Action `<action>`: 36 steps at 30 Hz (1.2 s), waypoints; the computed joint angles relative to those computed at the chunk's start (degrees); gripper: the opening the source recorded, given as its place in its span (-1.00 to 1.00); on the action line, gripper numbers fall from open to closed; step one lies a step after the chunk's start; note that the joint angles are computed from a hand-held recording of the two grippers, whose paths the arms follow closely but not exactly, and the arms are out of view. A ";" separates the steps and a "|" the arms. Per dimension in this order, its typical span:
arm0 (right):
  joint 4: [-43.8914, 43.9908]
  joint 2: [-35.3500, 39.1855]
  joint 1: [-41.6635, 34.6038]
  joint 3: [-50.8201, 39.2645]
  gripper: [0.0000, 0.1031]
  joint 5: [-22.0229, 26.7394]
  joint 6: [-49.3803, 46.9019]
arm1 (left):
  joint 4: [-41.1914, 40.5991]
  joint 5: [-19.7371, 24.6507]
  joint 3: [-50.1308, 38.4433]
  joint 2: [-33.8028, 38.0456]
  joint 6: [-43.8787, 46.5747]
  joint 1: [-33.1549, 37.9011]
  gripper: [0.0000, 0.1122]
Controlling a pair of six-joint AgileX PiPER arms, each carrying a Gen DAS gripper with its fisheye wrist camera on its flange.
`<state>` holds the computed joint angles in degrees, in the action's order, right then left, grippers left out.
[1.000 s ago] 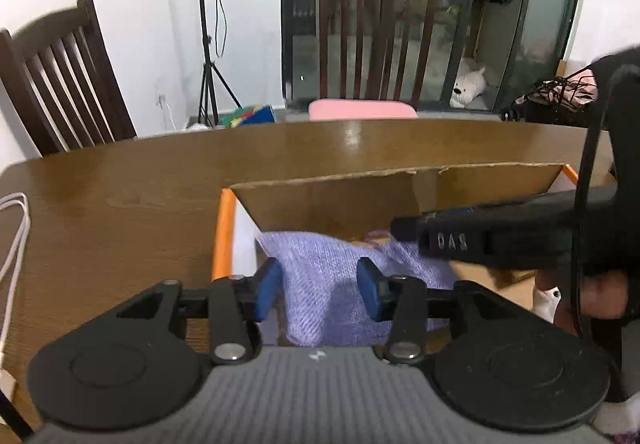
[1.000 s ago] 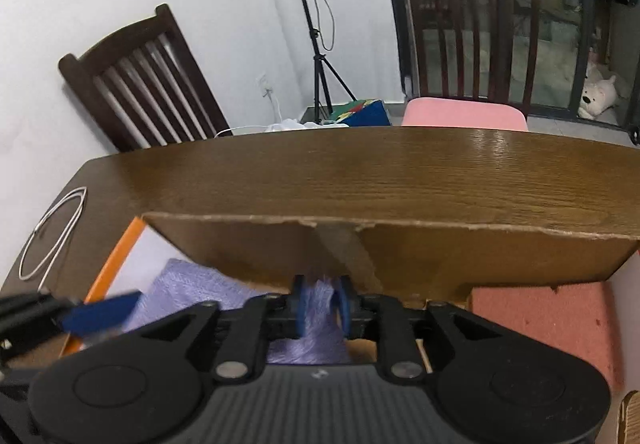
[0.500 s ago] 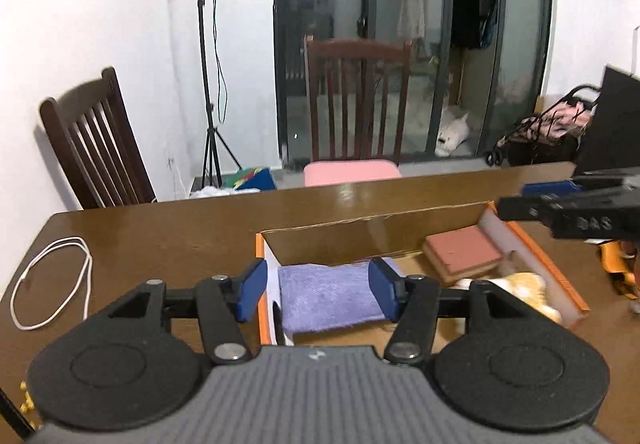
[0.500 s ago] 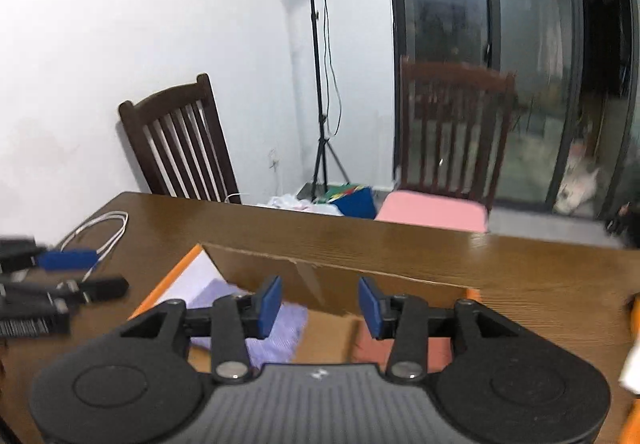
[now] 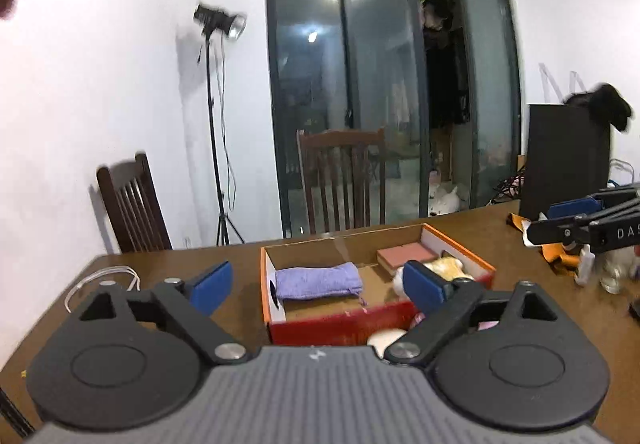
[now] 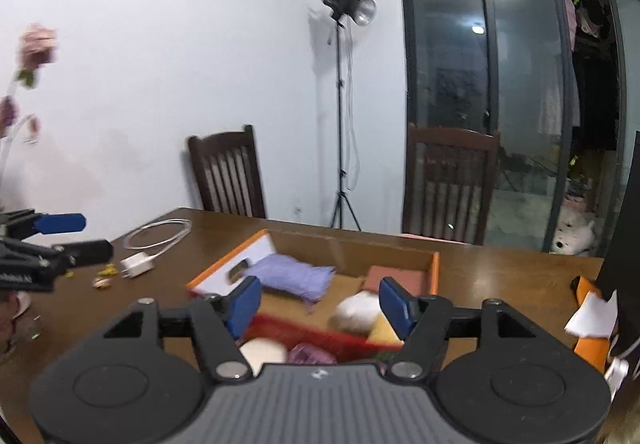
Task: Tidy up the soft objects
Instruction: 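Move the left gripper toward the lilac fuzzy towel on the table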
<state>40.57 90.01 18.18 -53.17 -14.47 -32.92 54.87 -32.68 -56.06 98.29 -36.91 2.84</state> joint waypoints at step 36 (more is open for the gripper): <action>-7.07 13.07 10.86 24.63 0.40 -33.90 33.20 | 14.29 -7.43 2.77 11.79 -17.99 -7.68 0.17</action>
<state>33.50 103.08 29.04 -28.54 -48.37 0.28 69.16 -40.11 -53.29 110.08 -54.90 -4.83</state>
